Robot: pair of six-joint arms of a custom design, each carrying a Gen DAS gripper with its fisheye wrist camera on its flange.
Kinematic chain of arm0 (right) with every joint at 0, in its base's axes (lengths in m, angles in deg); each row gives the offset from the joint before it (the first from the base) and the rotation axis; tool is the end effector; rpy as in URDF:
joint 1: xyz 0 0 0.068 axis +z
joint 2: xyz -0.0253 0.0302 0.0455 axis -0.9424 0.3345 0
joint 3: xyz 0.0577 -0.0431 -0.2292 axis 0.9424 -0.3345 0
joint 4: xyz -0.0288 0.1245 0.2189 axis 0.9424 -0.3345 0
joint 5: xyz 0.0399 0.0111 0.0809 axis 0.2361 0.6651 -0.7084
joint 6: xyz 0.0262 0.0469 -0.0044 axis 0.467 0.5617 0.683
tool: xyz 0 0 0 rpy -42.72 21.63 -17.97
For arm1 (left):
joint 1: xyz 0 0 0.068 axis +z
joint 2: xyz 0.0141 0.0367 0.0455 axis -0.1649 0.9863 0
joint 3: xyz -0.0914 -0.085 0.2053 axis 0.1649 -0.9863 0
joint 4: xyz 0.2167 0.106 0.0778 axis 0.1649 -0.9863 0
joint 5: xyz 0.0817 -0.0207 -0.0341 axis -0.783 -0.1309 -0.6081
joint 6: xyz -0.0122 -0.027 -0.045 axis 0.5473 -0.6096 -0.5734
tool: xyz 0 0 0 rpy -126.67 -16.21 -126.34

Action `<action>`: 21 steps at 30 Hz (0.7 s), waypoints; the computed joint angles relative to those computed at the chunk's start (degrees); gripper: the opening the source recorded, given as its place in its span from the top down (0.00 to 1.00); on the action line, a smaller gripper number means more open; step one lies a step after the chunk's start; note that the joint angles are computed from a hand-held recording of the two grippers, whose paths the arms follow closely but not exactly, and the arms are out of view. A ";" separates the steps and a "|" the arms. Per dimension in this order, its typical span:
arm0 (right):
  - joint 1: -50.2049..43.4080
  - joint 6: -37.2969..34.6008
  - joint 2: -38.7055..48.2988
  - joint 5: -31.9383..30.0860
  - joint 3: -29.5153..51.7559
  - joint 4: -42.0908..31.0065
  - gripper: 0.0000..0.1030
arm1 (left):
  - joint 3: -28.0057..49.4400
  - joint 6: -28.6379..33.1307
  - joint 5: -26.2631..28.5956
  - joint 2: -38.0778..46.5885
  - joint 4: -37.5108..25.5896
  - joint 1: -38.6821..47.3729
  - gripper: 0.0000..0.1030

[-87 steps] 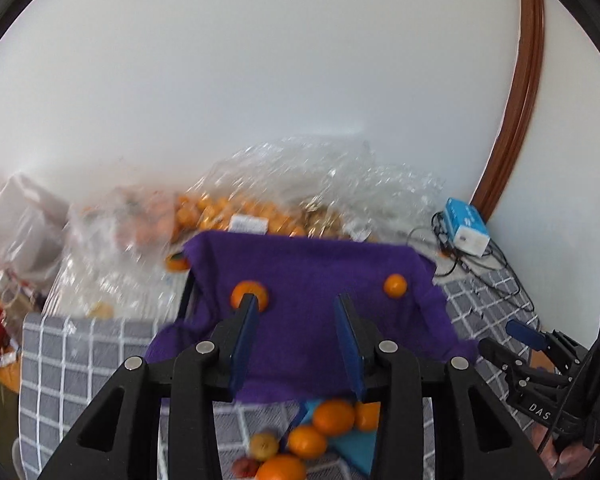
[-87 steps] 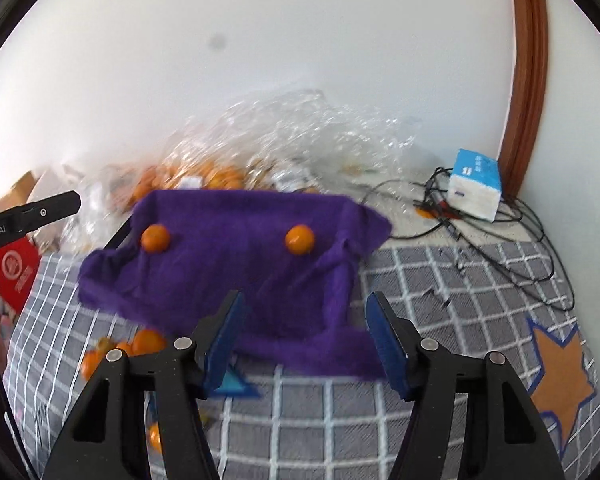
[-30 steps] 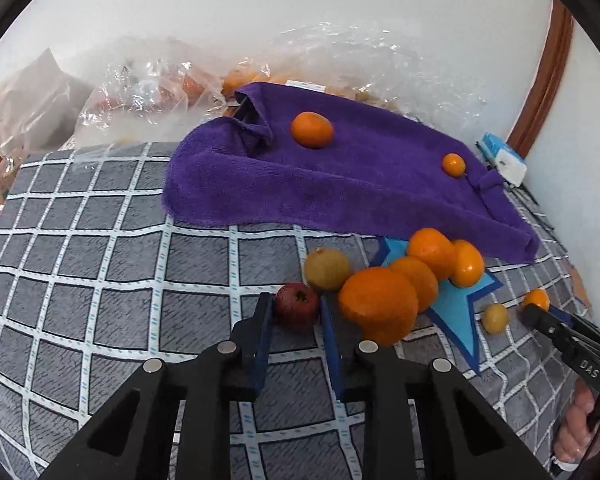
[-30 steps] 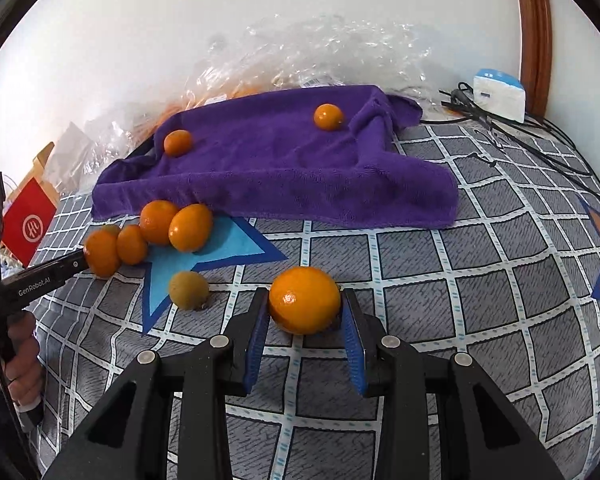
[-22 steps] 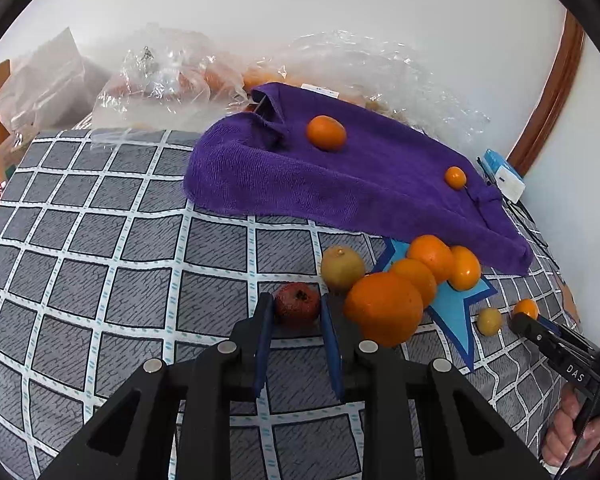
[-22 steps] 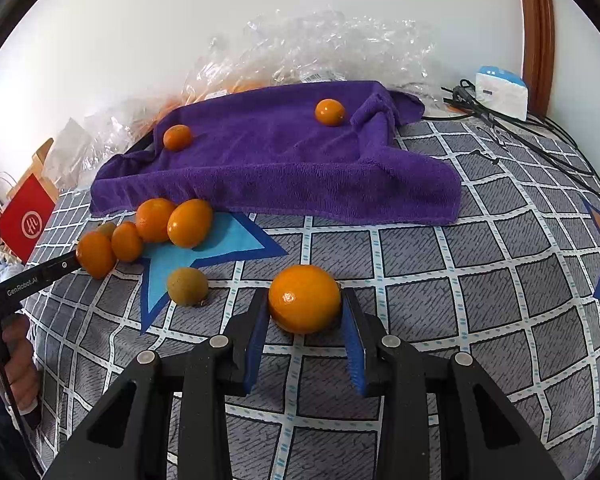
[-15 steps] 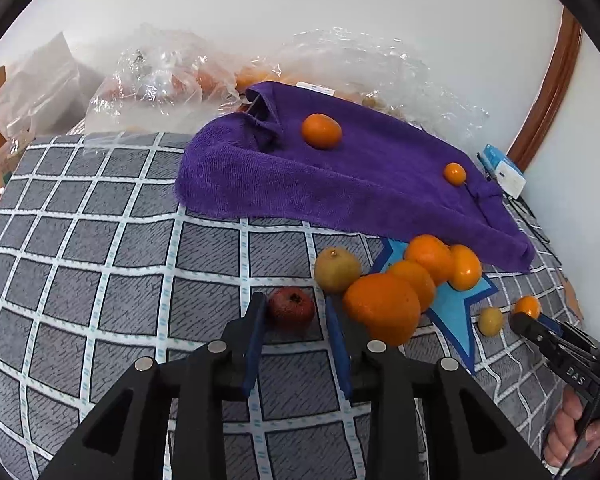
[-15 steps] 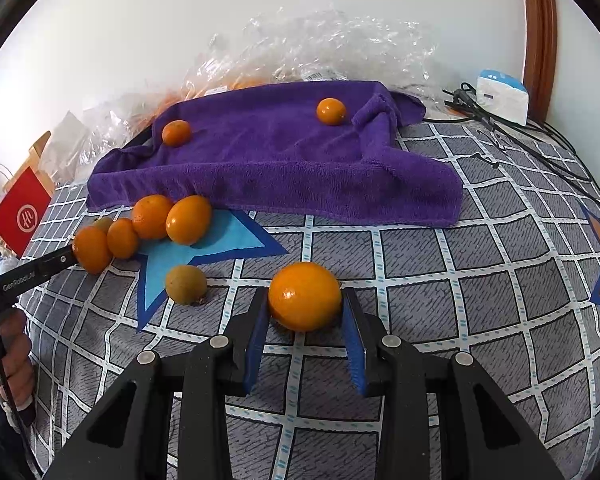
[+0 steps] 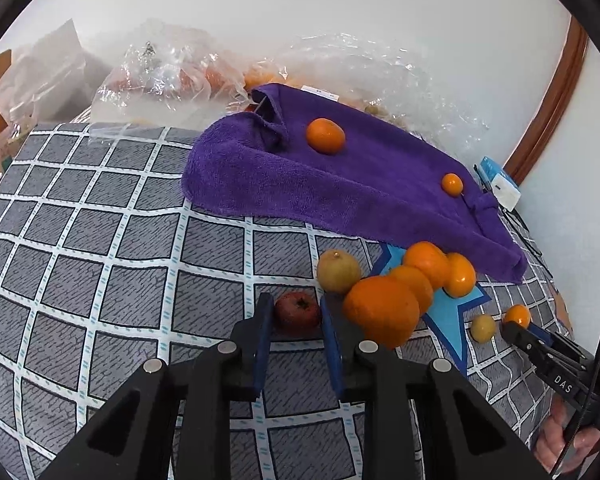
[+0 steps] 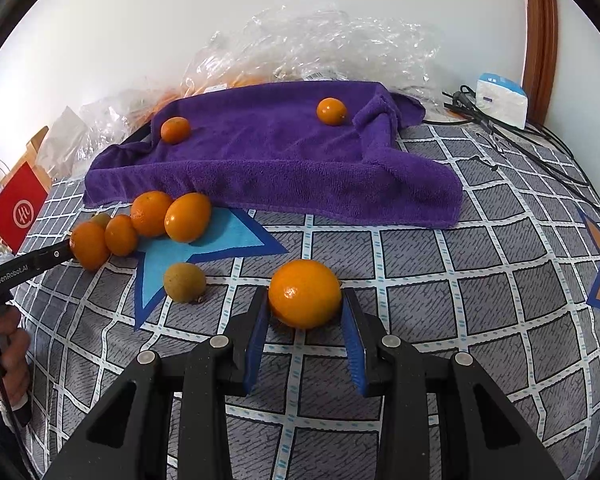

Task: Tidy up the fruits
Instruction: 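Lift the orange and red fruit and carry both over the purple towel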

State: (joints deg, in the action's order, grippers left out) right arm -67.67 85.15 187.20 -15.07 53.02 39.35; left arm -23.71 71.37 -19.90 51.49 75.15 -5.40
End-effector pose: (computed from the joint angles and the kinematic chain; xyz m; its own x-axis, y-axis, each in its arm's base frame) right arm 0.2220 0.0111 0.0246 -0.7600 0.1602 -0.6299 0.0977 0.9863 0.1329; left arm 0.3150 0.0081 0.0346 -0.7798 0.0005 -0.6260 0.2280 0.9315 -0.2833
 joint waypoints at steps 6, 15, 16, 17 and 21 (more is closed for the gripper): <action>-1.10 0.17 -0.08 -1.67 -0.73 1.28 0.66 | -1.90 -0.80 0.19 -0.97 2.40 0.42 0.78; -2.31 0.79 -0.75 -3.04 -2.17 3.45 0.66 | -5.90 -3.81 3.93 -3.83 8.28 3.36 0.78; -2.07 0.77 -0.78 -2.49 -1.91 2.74 0.66 | -6.10 -4.25 4.10 -3.98 8.76 3.68 0.78; -1.53 1.04 -1.02 -1.59 -2.02 2.58 0.66 | -6.34 -4.87 4.22 -4.19 9.38 4.09 0.78; -1.10 2.27 -4.35 -1.51 -2.69 1.05 0.66 | -6.42 -5.17 4.84 -5.73 8.88 5.05 0.78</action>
